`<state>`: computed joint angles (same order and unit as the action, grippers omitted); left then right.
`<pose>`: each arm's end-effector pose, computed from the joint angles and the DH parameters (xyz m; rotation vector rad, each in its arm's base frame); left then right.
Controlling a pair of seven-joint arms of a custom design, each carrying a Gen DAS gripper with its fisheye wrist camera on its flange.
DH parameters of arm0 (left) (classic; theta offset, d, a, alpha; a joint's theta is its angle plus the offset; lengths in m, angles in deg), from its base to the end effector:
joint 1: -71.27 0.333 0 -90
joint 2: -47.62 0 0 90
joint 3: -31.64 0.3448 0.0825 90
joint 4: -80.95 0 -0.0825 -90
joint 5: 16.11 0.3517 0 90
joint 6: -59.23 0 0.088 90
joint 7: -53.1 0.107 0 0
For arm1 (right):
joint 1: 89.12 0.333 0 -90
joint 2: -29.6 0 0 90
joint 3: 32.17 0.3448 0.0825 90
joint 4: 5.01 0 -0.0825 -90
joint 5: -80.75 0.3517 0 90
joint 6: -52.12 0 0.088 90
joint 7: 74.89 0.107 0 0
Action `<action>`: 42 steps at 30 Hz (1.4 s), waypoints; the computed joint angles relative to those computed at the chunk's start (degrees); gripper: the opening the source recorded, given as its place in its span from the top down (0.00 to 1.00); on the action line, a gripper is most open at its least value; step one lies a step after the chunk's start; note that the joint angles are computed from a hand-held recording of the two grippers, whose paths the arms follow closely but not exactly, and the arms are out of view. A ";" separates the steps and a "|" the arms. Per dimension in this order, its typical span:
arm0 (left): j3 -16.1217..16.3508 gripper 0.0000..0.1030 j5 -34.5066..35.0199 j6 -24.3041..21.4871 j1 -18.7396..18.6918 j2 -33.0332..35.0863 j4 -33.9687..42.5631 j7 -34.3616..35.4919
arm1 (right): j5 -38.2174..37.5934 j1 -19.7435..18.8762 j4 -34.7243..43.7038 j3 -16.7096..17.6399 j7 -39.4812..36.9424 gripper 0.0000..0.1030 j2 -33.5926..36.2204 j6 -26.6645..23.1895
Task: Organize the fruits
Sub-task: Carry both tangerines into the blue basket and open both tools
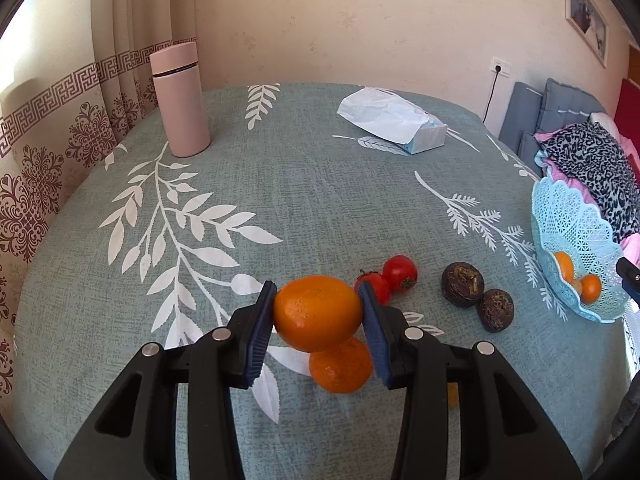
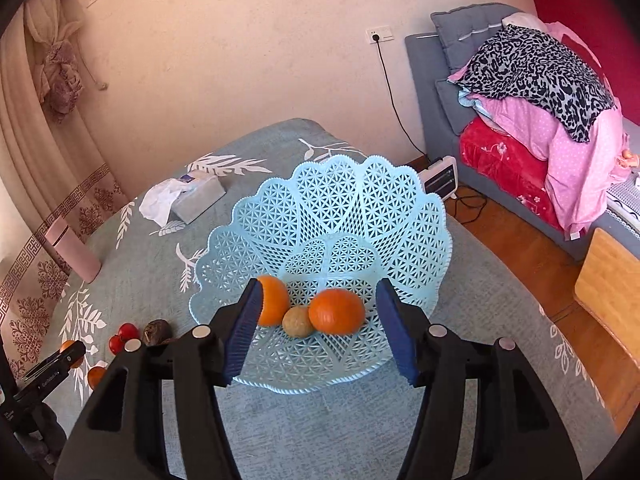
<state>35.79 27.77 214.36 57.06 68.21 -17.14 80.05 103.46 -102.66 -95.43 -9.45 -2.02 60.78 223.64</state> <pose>0.6602 -0.1488 0.4880 -1.9678 1.4359 -0.6498 0.7245 0.0195 0.4818 -1.5341 1.6252 -0.4773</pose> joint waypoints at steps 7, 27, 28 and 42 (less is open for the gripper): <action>-1.76 0.59 -3.28 -0.56 -1.11 2.98 5.39 5.90 | -2.78 1.33 -2.52 -2.49 2.96 0.41 -0.46 6.04; -10.02 0.58 -31.66 -7.62 -5.01 25.09 41.12 40.63 | -14.62 -3.59 -2.86 0.06 16.11 0.34 0.94 8.44; -9.82 0.57 -32.89 -8.11 -5.32 26.14 42.74 41.01 | -15.04 -3.84 -2.86 0.20 16.53 0.34 0.96 8.36; 0.81 0.20 -28.45 -4.63 -9.96 21.88 34.55 31.42 | -17.88 -5.21 -3.21 2.07 18.36 0.29 1.01 7.95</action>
